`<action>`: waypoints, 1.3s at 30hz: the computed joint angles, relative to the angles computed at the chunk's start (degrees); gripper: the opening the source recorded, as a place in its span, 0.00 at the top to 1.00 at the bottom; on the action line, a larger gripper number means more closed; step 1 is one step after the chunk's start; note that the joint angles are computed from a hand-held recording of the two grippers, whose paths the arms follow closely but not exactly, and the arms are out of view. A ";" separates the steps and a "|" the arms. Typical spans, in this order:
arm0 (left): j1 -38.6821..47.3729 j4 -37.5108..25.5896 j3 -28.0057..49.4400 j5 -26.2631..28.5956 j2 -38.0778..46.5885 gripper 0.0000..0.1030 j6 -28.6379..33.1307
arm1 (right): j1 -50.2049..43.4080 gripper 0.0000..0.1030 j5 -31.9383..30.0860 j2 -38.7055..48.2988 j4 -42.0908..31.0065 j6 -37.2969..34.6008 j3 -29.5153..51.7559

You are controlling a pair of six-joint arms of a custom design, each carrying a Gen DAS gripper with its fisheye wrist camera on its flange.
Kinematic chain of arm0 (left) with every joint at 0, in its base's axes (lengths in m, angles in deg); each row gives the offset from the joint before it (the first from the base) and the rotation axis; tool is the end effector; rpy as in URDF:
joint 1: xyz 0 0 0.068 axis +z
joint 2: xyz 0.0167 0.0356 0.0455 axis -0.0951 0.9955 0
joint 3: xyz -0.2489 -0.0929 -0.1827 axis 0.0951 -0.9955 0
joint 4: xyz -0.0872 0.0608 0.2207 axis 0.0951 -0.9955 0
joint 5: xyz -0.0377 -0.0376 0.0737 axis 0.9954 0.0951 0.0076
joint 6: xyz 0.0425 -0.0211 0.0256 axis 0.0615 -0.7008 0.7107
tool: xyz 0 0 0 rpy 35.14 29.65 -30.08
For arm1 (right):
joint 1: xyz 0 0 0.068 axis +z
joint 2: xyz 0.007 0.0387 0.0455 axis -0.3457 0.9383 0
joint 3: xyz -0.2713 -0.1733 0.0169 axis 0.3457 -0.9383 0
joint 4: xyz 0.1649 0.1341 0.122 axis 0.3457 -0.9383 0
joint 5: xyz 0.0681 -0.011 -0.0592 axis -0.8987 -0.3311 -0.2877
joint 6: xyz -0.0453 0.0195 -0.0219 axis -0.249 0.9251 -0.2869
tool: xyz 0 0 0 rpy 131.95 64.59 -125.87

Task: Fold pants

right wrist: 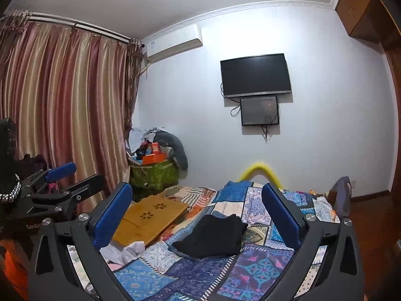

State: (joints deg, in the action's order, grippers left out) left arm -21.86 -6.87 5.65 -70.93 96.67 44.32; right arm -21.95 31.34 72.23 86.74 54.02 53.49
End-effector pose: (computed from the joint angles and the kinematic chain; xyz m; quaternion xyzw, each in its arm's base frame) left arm 0.1920 -0.0401 0.4530 -0.0501 0.7455 0.0715 0.6608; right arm 0.2706 0.0153 0.4598 -0.2209 0.6970 0.2559 0.6324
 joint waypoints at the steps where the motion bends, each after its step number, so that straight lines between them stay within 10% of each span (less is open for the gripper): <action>1: -0.31 0.15 -0.08 -0.22 0.18 0.00 -0.03 | -0.08 0.00 -0.04 0.05 -0.33 -0.20 0.05; 39: 3.63 2.24 -1.99 5.51 1.93 0.00 -0.25 | -0.21 0.00 1.33 0.36 -5.92 -0.89 2.54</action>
State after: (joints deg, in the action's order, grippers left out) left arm -18.23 -4.63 3.66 -65.42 98.60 44.07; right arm -22.16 32.67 72.59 80.81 53.13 56.03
